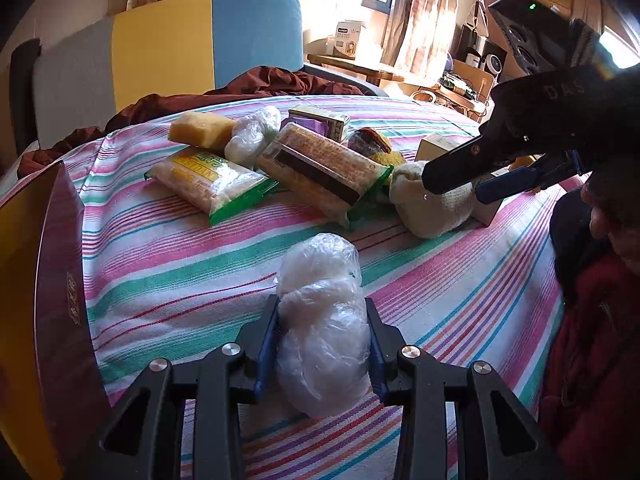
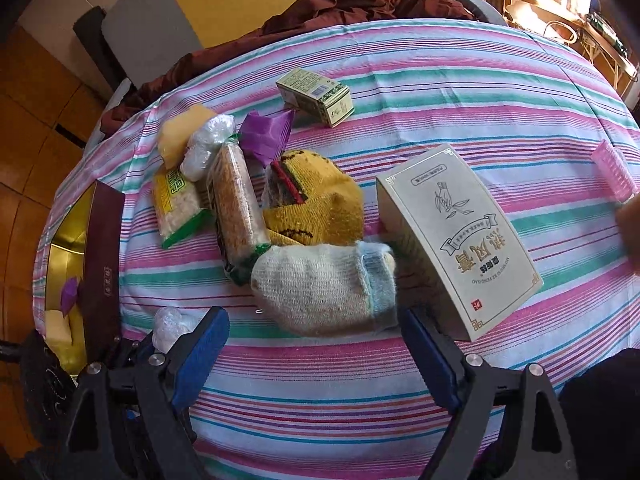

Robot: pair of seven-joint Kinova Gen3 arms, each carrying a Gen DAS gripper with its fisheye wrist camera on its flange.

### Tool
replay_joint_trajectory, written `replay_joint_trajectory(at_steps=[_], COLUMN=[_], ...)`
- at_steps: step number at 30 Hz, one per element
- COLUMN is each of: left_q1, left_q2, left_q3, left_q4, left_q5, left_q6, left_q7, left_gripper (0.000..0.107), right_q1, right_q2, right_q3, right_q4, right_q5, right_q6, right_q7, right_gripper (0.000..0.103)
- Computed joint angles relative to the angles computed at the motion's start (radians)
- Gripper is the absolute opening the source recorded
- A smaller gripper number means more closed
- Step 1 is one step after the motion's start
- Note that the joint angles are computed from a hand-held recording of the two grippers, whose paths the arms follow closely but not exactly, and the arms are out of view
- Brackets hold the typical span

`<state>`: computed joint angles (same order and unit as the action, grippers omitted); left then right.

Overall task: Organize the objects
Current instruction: 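Grasp the plastic-wrapped bundle with the left gripper while the right gripper grasps the white sock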

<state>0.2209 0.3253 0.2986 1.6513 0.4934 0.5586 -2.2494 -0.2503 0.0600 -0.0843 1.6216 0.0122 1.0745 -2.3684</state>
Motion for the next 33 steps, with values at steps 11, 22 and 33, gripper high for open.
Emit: replay_joint_trajectory(at_steps=[11,22,33], left_q1=[-0.011,-0.019,0.011], left_q2=[-0.008,-0.014,-0.024], left_q3=[0.013,0.016,-0.013], left_q4=[0.028,0.039,0.029], left_q5=[0.029,0.052,0.006], left_q6=[-0.033,-0.038,-0.022], left_q7=[-0.036,-0.057,-0.01], left_gripper=[0.039,0.039,0.037], right_q1=[0.032,0.066,0.054], right_q2=[0.037,-0.004,0.014], right_q3=[0.028,0.029,0.023], right_q4=[-0.018,0.037,0.042], right_q5=[-0.07,-0.101,-0.078], right_q6=[0.028,-0.046,-0.081], right_q7=[-0.012,-0.033,-0.075], right_gripper=[0.076,0.071,0.071])
